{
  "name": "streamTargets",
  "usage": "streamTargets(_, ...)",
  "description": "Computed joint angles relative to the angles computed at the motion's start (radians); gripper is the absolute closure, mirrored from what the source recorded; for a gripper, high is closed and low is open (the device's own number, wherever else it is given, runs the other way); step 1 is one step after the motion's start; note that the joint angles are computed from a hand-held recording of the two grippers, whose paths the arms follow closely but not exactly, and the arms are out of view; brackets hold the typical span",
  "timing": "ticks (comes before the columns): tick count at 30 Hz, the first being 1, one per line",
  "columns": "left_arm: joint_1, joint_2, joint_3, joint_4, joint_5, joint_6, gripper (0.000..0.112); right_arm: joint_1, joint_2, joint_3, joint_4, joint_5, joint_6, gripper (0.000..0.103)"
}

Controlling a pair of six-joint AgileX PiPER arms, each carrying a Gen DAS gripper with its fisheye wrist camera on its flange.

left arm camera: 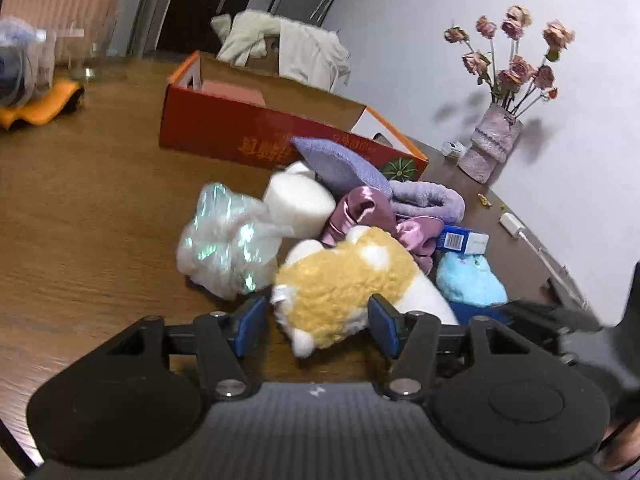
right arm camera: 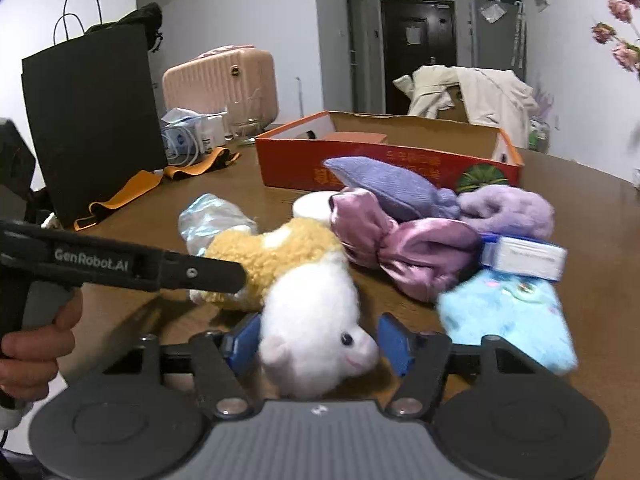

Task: Organize soft objects
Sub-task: 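Grasp the yellow-and-white plush toy with the left gripper, then lower the plush toy into the box beside the sponge and release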

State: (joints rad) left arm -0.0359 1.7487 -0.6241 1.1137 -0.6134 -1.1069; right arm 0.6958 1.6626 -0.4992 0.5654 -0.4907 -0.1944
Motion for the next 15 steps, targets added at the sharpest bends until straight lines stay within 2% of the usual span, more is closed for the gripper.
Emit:
streamTargets(2, -0.031, -0.021, 0.001, -0.007, 0.031, -0.016, 0.061, 0.012, 0.005, -0.008, 0.046, 0.004, -0.033, 0.046)
streamTargets(3, -0.044, -0.035, 0.018, -0.042, 0.033, 0.037, 0.061, 0.034, -0.011, -0.003, 0.118, 0.009, -0.076, 0.048)
streamTargets(4, -0.048, -0.044, 0.034, -0.060, 0.024, 0.069, 0.062, 0.046, -0.026, 0.010, 0.149, 0.010, -0.081, 0.048)
streamTargets(6, -0.041, -0.056, 0.049, -0.020, 0.004, 0.033, 0.064, 0.080, -0.055, 0.049, 0.206, -0.009, -0.063, 0.049)
streamTargets(13, -0.068, -0.160, 0.125, -0.067, -0.044, 0.098, 0.064, 0.292, -0.175, 0.126, 0.591, -0.163, -0.222, 0.051)
streamTargets(15, -0.071, -0.192, 0.093, -0.021, -0.048, 0.044, 0.064, 0.307, -0.227, 0.125, 0.656, -0.192, -0.295, 0.051)
